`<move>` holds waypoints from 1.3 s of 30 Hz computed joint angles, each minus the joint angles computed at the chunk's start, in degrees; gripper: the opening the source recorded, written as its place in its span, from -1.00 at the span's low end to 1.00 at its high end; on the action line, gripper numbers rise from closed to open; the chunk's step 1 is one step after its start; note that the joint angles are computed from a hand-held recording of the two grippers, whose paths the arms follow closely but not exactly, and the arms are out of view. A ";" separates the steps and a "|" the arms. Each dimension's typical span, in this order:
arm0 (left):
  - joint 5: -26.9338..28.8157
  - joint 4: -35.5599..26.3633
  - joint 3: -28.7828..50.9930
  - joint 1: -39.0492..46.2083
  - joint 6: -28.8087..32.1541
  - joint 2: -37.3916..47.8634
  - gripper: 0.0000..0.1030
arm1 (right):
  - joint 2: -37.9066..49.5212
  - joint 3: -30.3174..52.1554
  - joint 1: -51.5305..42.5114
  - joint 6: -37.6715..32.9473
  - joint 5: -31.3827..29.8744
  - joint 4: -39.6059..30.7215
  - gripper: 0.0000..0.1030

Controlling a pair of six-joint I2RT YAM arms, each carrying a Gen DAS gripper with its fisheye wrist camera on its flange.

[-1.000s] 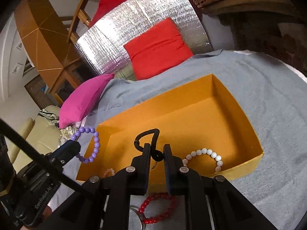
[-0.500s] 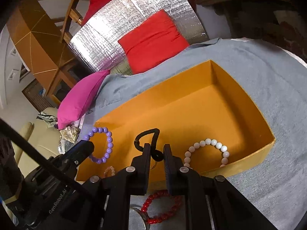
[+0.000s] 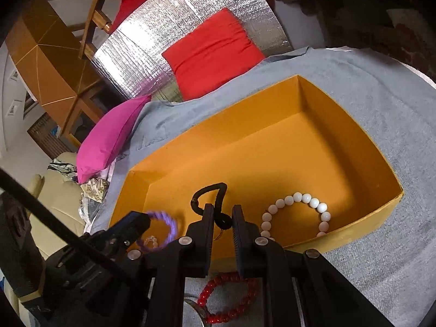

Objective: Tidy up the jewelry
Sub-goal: 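Carry the purple bracelet in left tool while right tool carries black hair tie over box, then open the left tool over the box while right tool releases the black hair tie, then withdraw both tools from the box toward the remaining jewelry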

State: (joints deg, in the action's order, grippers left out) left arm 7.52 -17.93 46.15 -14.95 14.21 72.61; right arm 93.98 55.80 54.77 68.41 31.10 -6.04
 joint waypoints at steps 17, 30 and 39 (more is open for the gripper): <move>-0.93 -0.09 0.01 1.55 -1.39 0.67 -0.17 | -1.60 -2.61 -0.70 0.78 -0.57 4.14 -0.67; 1.34 -2.05 1.29 11.16 -0.40 -3.33 -0.05 | -7.34 -9.16 -0.91 1.68 -0.43 11.64 -0.61; 3.03 -3.85 0.61 19.36 3.92 -6.43 0.17 | -11.72 -9.05 2.42 0.40 1.51 4.33 -0.61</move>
